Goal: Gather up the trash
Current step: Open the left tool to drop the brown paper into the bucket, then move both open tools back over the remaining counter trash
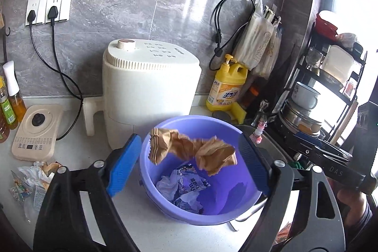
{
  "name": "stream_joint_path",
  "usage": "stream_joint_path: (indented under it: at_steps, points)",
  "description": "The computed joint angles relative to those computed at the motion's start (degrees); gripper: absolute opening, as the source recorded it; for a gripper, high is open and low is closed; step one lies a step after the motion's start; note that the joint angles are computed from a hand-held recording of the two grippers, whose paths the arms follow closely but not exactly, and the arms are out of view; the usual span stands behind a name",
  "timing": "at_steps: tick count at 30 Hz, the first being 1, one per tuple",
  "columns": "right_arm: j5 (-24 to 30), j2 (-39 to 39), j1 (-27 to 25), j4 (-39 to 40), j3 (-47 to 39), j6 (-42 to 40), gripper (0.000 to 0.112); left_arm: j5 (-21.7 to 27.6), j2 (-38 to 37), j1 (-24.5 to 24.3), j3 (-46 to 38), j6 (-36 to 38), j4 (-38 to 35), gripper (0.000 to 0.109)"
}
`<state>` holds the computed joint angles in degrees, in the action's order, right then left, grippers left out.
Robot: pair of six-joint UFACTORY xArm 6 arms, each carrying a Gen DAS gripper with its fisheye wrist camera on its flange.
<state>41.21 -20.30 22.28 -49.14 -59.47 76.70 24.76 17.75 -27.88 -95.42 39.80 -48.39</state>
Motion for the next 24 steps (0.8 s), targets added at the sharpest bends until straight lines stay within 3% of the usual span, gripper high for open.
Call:
stream_joint_path:
  at_steps: [6,16,24]
  points:
    - [-1.28,1.94,0.95,0.34,-1.46,0.29,0.063,0.8,-0.85,2.56,0.99,-3.64,3.2,0.095]
    - [-6.46,12.44,3.81,3.32,-10.35,-3.54,0.075,-2.37,-6.01,7.98,8.07,-7.16,6.24,0.097]
    - [-5.59,20.04,7.16,5.48,-18.07,-6.92,0.092,-4.02,-9.1,12.12,13.27,-7.79,6.22,0.097]
